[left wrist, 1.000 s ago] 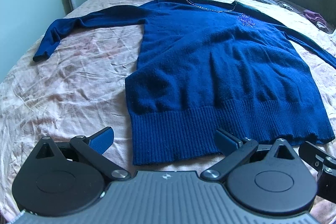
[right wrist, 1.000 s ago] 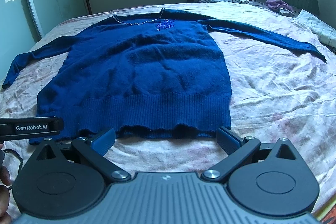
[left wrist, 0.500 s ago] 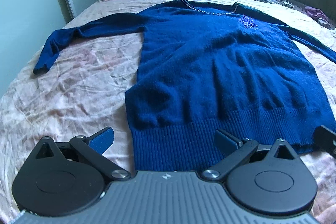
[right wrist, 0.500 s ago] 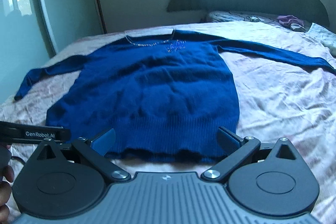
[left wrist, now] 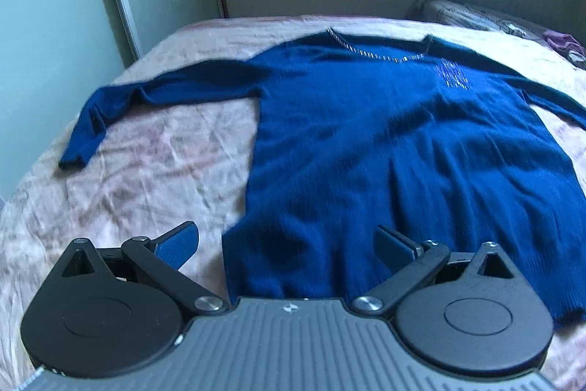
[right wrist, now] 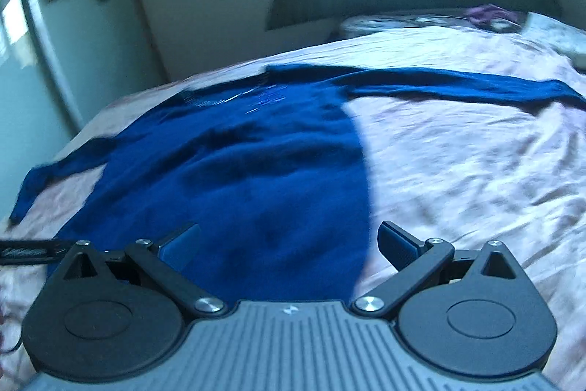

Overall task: Fold small clothes
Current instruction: 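Grasp the sweater's sleeve cuff with the right gripper and close it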

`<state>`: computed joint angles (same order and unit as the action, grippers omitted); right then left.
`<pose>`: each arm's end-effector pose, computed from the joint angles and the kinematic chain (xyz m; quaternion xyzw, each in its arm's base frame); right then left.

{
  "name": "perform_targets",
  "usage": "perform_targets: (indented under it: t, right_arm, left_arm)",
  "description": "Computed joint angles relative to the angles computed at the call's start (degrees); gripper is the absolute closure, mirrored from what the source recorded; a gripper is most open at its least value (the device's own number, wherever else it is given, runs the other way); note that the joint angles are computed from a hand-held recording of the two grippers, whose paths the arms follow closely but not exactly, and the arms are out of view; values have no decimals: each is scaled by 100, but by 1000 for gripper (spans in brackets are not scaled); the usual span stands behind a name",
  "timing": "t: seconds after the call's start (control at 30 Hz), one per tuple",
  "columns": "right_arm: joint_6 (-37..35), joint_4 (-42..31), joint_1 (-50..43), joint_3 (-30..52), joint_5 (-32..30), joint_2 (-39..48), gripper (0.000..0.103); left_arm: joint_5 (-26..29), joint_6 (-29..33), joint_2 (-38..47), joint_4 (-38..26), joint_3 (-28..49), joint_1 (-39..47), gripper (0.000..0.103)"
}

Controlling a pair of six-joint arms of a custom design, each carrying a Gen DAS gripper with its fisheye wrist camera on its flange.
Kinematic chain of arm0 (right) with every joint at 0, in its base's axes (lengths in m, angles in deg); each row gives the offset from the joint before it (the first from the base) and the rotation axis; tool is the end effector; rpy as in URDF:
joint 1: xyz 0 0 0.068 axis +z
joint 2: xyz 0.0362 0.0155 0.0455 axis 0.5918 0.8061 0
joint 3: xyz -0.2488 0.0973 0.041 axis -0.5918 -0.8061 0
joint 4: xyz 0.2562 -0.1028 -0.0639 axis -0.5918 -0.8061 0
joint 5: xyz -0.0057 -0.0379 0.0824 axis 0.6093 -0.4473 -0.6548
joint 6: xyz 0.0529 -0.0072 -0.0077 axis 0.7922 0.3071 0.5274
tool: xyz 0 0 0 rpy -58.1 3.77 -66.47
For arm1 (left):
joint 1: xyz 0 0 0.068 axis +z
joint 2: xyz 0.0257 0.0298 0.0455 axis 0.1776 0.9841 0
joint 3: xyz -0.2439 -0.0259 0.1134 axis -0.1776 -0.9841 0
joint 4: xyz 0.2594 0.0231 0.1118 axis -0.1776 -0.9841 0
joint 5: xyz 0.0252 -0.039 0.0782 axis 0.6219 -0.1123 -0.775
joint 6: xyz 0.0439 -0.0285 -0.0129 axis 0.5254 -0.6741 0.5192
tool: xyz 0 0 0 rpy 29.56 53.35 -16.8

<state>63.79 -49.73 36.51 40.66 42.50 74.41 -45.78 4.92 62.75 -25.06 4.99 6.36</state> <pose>0.2673 0.0030 0.1096 0.1221 0.8758 0.0980 0.4566 0.3202 -0.0148 0.1468 -0.0057 0.9157 0.0756 0.3945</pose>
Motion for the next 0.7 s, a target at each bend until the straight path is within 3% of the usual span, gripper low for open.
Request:
perform_targets:
  t: [0.1, 0.27, 0.5, 0.57, 0.7]
  right_arm:
    - [67, 182, -969, 339, -616, 532, 0]
    - [1206, 743, -2700, 1345, -2071, 1976, 0]
    - [2181, 894, -3732, 3274, -3083, 3863, 0]
    - [2393, 1112, -3799, 3592, -3062, 4163, 0]
    - [2349, 992, -3752, 4203, -2435, 4524, 0]
  left_arm:
    - [-149, 166, 182, 333, 92, -55, 0]
    - [-151, 304, 541, 666, 331, -79, 0]
    - [-387, 60, 936, 1197, 458, -152, 0]
    - [-282, 103, 1089, 1085, 646, -141, 0]
    - [0, 376, 1489, 661, 1141, -205, 0]
